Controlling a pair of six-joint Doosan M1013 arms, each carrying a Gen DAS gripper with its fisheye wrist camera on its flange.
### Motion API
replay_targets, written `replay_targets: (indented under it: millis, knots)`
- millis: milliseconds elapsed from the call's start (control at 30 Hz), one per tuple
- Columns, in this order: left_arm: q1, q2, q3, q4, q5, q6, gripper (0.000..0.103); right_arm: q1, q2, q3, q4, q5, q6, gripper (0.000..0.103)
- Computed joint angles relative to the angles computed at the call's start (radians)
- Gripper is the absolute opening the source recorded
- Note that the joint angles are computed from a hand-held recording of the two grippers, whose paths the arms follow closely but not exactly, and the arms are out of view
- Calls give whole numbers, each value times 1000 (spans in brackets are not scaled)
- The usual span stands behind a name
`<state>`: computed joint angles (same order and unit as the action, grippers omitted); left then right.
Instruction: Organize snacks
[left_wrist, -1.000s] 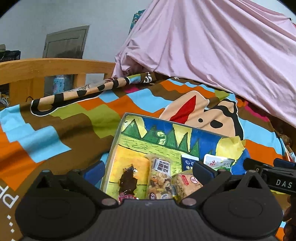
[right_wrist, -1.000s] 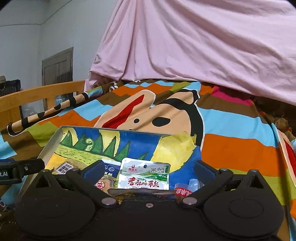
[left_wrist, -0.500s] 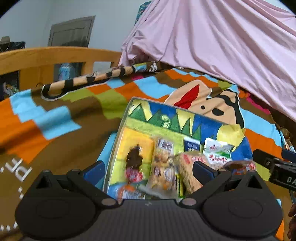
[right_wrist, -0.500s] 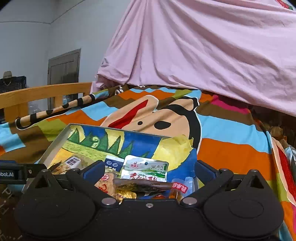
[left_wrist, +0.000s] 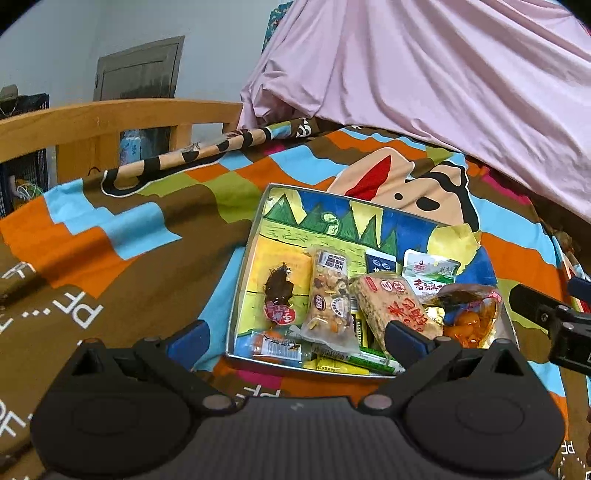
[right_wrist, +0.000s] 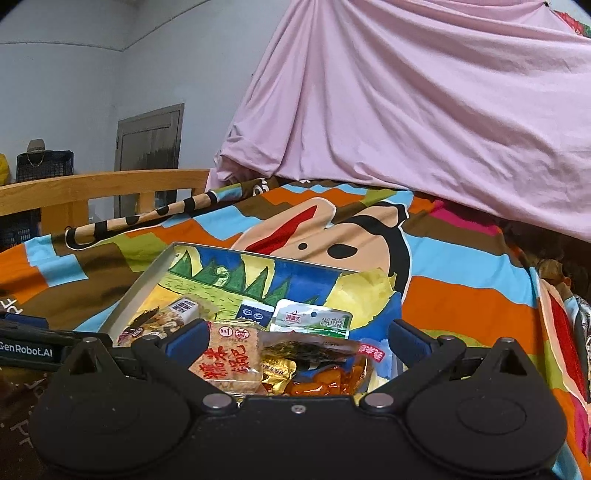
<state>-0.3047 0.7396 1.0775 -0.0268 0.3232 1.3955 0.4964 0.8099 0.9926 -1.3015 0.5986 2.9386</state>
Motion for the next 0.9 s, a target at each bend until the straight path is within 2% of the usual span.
replay_targets:
  millis: [567, 900]
  knots:
    - [-7, -81, 125, -10, -92, 90, 103, 30, -70, 117, -121, 30, 159, 102]
    - [-10, -128, 201, -80, -118, 195, 103, 50, -112, 189, -117, 29, 167, 102]
